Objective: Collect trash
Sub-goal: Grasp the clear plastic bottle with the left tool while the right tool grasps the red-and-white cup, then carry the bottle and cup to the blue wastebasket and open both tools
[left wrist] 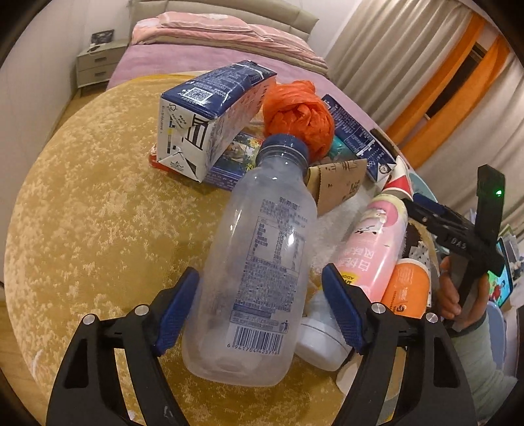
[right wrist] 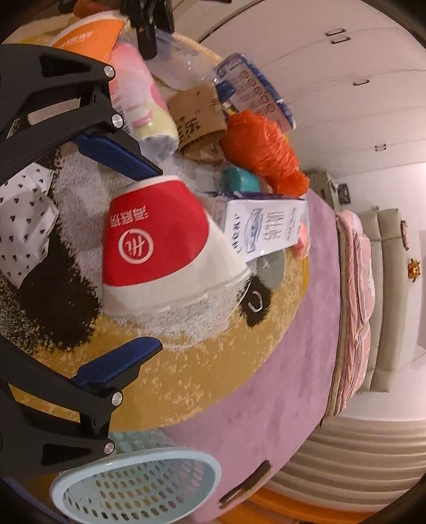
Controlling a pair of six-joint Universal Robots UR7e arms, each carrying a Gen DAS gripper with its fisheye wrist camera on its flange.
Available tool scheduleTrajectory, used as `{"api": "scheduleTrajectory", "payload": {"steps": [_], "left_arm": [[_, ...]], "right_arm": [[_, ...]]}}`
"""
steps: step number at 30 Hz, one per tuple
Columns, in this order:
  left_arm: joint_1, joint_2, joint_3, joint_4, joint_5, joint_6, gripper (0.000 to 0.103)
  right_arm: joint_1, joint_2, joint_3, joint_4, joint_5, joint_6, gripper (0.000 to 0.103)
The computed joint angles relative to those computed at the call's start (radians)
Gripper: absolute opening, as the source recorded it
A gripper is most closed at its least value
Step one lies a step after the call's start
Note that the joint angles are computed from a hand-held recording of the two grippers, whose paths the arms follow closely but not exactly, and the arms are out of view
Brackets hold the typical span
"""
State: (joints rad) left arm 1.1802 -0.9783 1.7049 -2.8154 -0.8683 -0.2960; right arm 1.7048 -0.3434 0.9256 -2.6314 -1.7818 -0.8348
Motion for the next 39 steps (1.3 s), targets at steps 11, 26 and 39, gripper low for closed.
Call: {"api": "scheduleTrajectory", "payload": {"steps": [11, 26, 39], "left_arm": [[-0.056, -0.005, 0.060, -0.154, 0.085, 0.037, 0.055], [-0.142, 0.126, -0.079, -0.307, -0.008, 0.220, 0.054], [-0.156, 0.506, -0.659, -0.015, -0.180, 0.298, 0.054]], "right_arm": [[-0.013, -0.075, 0.090, -0.032, 0.099, -0.001, 0.071], [-0.058, -0.223, 0.190, -0.162, 0.199, 0.059, 0.070], [-0.151, -0.206, -0.010, -0.137, 0.087, 0.238, 0.070]]}}
